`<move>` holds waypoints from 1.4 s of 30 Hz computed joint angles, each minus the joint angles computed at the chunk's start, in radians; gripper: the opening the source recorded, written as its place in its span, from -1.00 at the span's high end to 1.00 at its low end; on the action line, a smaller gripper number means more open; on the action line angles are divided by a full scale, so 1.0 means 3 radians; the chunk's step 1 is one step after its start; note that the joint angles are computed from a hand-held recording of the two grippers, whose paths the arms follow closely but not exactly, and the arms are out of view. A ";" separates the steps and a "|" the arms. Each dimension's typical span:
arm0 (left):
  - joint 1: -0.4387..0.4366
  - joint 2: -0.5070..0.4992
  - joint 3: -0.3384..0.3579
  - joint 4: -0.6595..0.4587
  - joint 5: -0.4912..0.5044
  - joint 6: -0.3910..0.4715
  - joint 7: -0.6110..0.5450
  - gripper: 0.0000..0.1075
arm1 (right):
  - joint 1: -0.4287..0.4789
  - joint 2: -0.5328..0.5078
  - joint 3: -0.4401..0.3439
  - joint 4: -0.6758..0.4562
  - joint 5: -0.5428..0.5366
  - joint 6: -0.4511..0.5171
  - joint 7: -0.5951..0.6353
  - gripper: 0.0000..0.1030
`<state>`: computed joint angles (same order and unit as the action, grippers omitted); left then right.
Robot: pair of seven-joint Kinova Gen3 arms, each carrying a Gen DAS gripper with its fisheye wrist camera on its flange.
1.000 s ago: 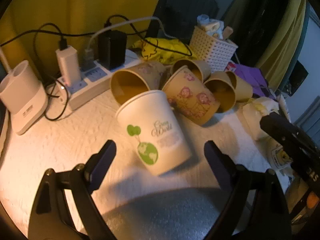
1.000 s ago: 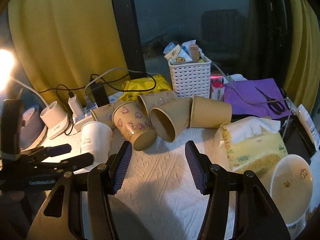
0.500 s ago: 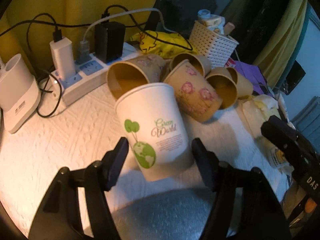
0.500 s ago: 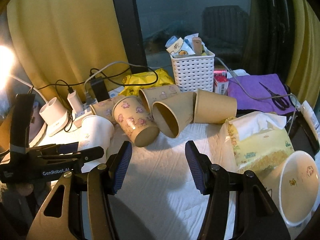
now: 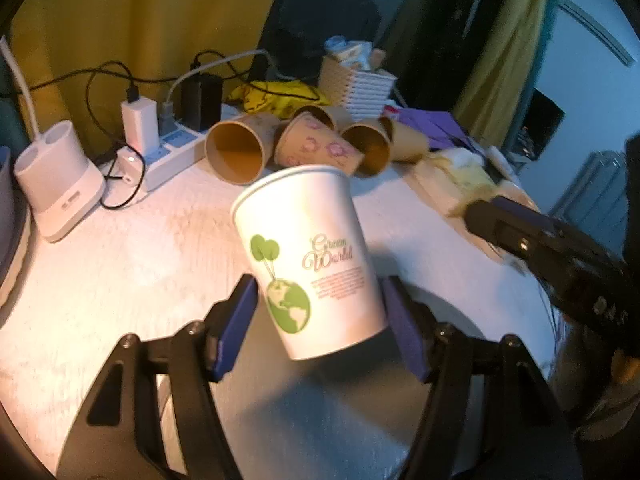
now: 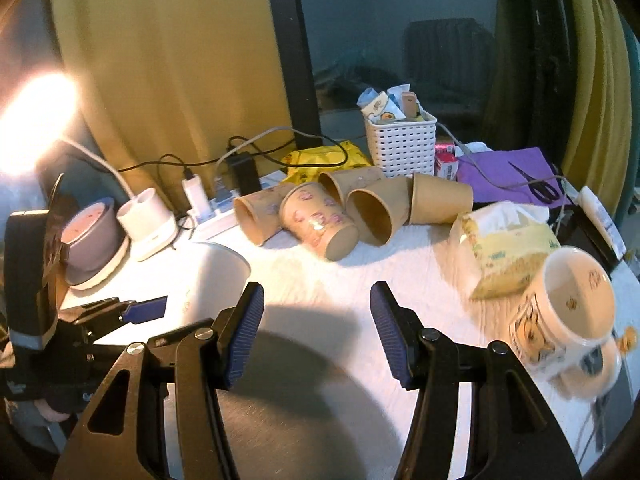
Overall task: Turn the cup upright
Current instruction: 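Rotate the held cup with the left tool until its rim faces up, then grasp the upright cup with the right tool while the left tool holds it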
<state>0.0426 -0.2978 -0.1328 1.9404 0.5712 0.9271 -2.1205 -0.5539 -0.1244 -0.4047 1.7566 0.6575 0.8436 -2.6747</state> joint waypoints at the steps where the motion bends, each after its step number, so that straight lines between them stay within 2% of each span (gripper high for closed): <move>1: 0.0010 -0.0078 -0.0035 0.0051 0.0010 0.0019 -0.0054 -0.22 | -0.0018 -0.0014 -0.0046 0.0001 0.0023 0.0046 -0.0065 -0.13; 9: 0.0205 -0.0842 -0.0244 0.0536 -0.0126 -0.0080 -0.0385 -0.22 | -0.0185 -0.0158 -0.0392 0.0060 0.0119 0.0378 -0.0661 -0.13; 12: 0.0344 -0.1022 -0.0407 0.0623 -0.0152 -0.0046 -0.0436 -0.22 | -0.0237 -0.0200 -0.0527 0.0049 0.0127 0.0479 -0.0815 -0.16; 14: 0.0432 -0.1156 -0.0513 0.0689 -0.0157 -0.0062 -0.0492 -0.22 | -0.0279 -0.0203 -0.0647 0.0016 0.0171 0.0584 -0.0957 -0.43; 15: 0.0457 -0.1224 -0.0539 0.0720 -0.0169 -0.0075 -0.0499 -0.22 | -0.0309 -0.0229 -0.0669 0.0018 0.0163 0.0567 -0.1004 -0.44; 19: 0.0568 -0.1478 -0.0613 0.0837 -0.0219 -0.0190 -0.0511 -0.22 | -0.0352 -0.0294 -0.0735 0.0005 0.0071 0.0447 -0.1026 -0.44; 22: 0.0724 -0.1670 -0.0693 0.0940 -0.0256 -0.0293 -0.0536 -0.22 | -0.0353 -0.0319 -0.0760 0.0011 -0.0009 0.0288 -0.1000 -0.44; 26: 0.1004 -0.1951 -0.0702 0.1083 -0.0336 -0.0514 -0.0645 -0.22 | -0.0310 -0.0311 -0.0846 -0.0016 -0.0038 0.0244 -0.1027 -0.44; 32: 0.1238 -0.2224 -0.0615 0.1155 -0.0515 -0.0692 -0.0528 -0.23 | -0.0224 -0.0456 -0.0718 0.0092 -0.0367 -0.0120 -0.0861 -0.44; 39: 0.1408 -0.2379 -0.0521 0.1167 -0.0725 -0.0743 -0.0350 -0.23 | -0.0199 -0.0633 -0.0385 0.0339 -0.0987 -0.0658 -0.0482 -0.44; 42: 0.1467 -0.2396 -0.0496 0.1173 -0.0791 -0.0775 -0.0290 -0.23 | -0.0174 -0.0639 -0.0334 0.0359 -0.1176 -0.0726 -0.0284 -0.44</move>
<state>0.4826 -1.0164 -0.2817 2.2922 0.3339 0.6947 -2.2075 -0.6061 -0.3161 -0.5049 1.8642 0.3046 0.6258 -2.7600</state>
